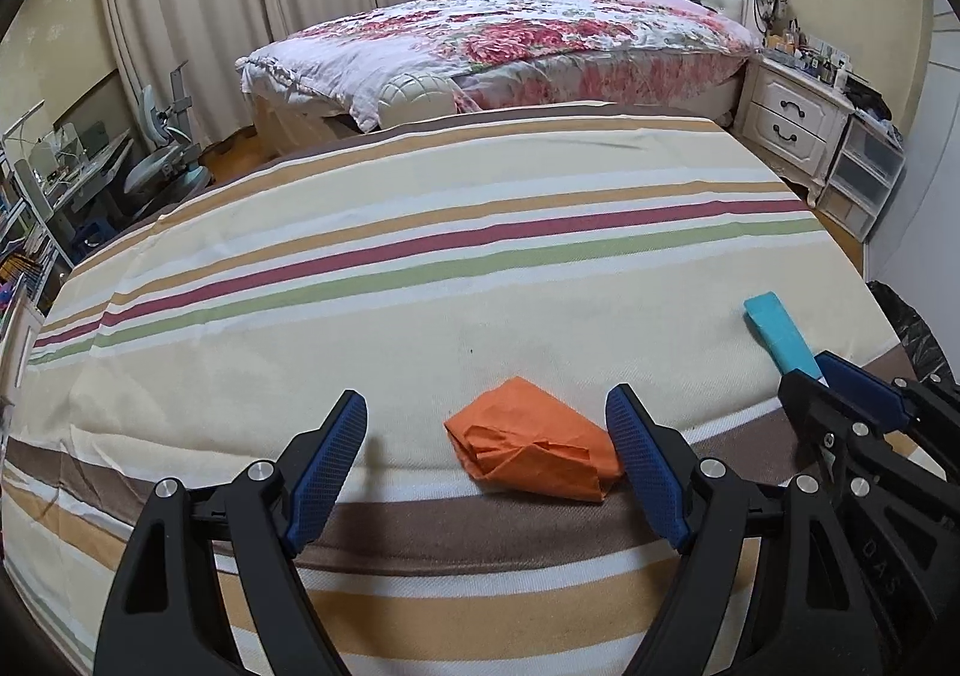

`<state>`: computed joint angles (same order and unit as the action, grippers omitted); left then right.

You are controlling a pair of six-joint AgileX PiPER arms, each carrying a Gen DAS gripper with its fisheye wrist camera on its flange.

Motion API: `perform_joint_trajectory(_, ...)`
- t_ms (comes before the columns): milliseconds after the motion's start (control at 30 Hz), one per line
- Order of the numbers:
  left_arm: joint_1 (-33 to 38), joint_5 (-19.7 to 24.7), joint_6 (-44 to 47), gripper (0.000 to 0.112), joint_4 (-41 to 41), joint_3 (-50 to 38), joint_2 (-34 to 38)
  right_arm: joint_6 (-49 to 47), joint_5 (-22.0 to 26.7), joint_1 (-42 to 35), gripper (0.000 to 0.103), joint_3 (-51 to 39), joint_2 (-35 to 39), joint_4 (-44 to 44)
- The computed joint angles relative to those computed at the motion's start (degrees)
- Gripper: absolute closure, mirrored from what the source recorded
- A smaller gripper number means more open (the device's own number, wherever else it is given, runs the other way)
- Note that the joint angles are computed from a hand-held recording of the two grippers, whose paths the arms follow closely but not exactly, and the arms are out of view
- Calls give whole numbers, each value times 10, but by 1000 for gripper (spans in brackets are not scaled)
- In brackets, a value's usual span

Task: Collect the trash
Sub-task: 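Move the left gripper to the orange cloth while the right gripper holds the tube, then grasp the orange cloth with the left gripper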

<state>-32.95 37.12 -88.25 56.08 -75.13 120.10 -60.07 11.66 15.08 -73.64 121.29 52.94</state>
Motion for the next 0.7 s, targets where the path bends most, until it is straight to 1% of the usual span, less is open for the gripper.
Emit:
perform_joint_trajectory(100,6,-28,-19,33,3,38,-20,13,-6,3,84,1,-1,-14)
perform_joint_trajectory(233,15,-54,-41,33,14,79,-43,1,-11,5,84,8,-3,-3)
perform_joint_trajectory(333,19,-68,-48,33,20,94,-52,0,-12,5,84,8,-3,-2)
perform_joint_trajectory(367,19,-71,-45,35,17,94,-52,5,-14,6,84,9,-4,-7)
perform_joint_trajectory(400,19,-74,-40,42,15,93,-52,6,-14,6,84,9,-4,-10)
perform_joint_trajectory(433,16,-68,-34,44,13,88,-48,15,-16,7,84,10,-5,-19)
perform_joint_trajectory(500,9,-66,-38,54,29,88,-46,24,-20,9,84,13,-7,-29)
perform_joint_trajectory(533,6,-67,-42,57,38,89,-46,28,-21,9,84,14,-8,-33)
perform_joint_trajectory(600,2,-71,-47,68,53,93,-48,29,-24,10,84,16,-9,-36)
perform_joint_trajectory(633,2,-73,-48,71,57,94,-48,31,-25,10,84,18,-9,-39)
perform_joint_trajectory(667,2,-74,-50,78,61,95,-49,38,-28,12,84,20,-11,-46)
perform_joint_trajectory(700,1,-73,-52,81,64,96,-49,43,-30,13,83,21,-11,-52)
